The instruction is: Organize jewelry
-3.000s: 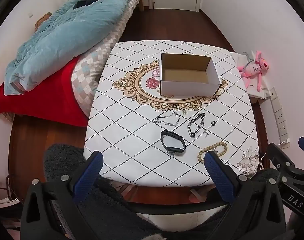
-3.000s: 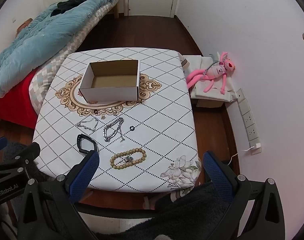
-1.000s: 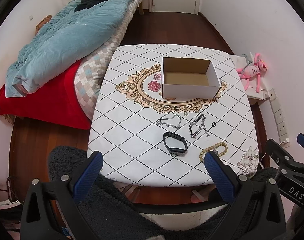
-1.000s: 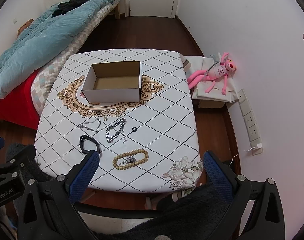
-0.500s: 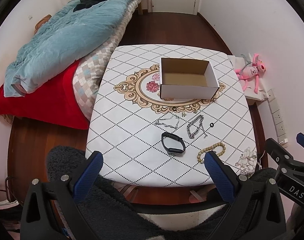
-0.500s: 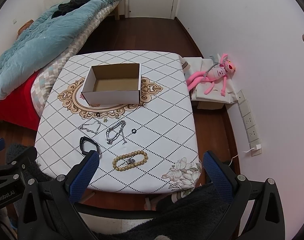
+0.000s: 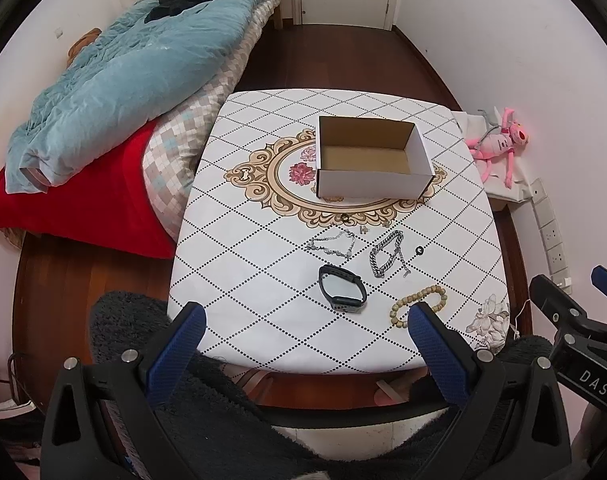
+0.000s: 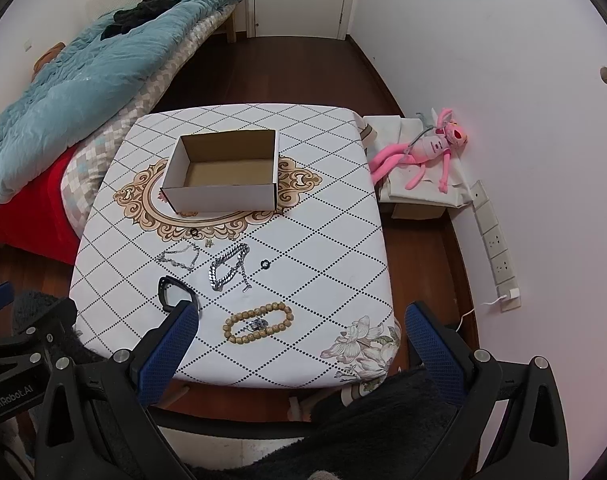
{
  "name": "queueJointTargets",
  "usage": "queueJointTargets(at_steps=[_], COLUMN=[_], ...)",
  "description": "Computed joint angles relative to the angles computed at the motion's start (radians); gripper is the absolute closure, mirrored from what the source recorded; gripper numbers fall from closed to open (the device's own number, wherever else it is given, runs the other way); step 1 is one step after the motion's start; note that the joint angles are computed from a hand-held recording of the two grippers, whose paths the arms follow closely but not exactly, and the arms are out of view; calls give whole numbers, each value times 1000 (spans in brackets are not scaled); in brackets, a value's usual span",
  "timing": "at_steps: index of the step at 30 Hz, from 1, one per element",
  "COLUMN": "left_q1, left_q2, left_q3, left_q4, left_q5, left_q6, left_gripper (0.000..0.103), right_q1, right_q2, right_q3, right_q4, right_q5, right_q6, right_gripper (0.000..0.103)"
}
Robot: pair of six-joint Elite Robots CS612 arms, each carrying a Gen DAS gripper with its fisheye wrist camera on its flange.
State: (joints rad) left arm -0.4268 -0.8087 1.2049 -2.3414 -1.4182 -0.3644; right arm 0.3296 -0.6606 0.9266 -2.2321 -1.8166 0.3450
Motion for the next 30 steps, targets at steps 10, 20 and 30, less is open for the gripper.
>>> queueJointTargets(at_steps=[10, 20, 30], left_q1=[2, 4, 34], left_q2=[3, 126, 241], left_q3=[-2, -128, -244], left_q4=[-6, 71, 221], left_q5=[-30, 32, -112], left_q6=[2, 47, 31], left_gripper=[0, 0, 38], right_q1=[-2, -32, -51], right_q2=[-6, 82, 177], right_q3=[11, -71, -116], right_q4=[-17, 101, 172], right_q5=[11, 41, 131], right_q6=[13, 95, 174], right_gripper=[0, 0, 14])
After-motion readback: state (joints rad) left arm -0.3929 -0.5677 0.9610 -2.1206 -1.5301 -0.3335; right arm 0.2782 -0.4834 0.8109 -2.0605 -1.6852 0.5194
